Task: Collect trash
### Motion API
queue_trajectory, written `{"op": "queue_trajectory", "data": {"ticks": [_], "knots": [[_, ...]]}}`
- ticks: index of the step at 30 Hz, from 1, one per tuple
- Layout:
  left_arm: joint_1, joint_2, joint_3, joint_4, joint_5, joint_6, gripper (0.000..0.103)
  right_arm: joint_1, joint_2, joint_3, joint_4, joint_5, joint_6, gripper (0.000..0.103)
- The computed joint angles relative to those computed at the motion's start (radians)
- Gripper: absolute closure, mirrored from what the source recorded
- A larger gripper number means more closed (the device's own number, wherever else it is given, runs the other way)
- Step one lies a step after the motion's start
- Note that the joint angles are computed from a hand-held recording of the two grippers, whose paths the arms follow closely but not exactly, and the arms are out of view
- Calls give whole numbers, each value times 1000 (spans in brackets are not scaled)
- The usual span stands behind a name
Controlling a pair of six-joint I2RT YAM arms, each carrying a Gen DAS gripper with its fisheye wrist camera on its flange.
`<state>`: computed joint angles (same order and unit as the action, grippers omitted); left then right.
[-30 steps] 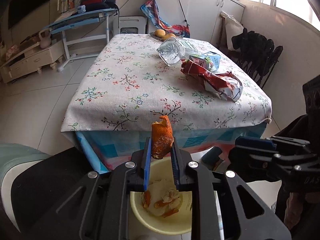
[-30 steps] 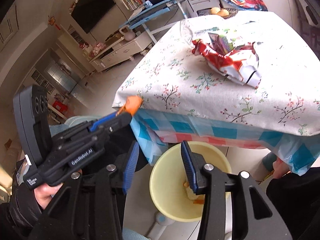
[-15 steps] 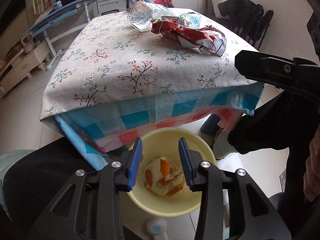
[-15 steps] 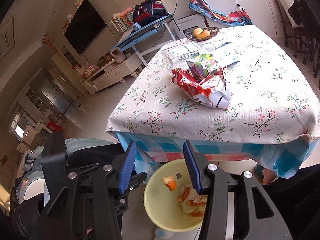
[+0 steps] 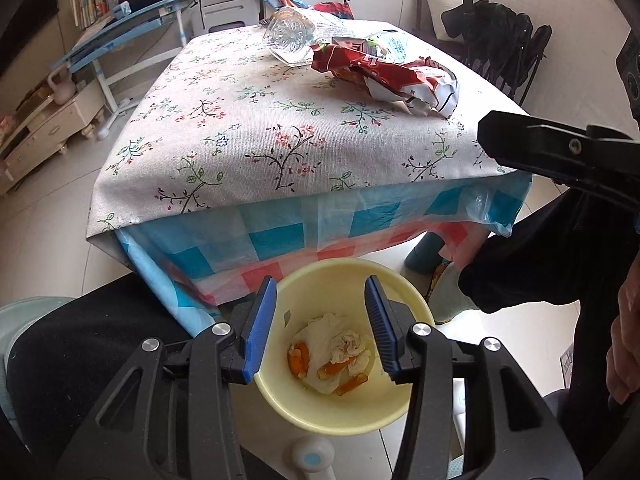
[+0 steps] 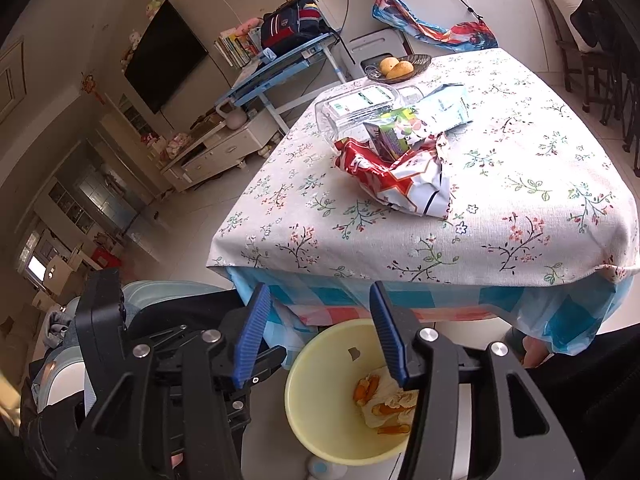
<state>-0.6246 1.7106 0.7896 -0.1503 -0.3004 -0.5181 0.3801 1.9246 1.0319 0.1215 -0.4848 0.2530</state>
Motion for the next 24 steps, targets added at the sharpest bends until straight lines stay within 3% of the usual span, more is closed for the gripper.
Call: {"op": "queue_trajectory", "data": {"ticks": [24], "knots": [[2, 0, -1, -4, -34, -13, 44, -2, 9, 0, 9, 8, -1, 46]]}}
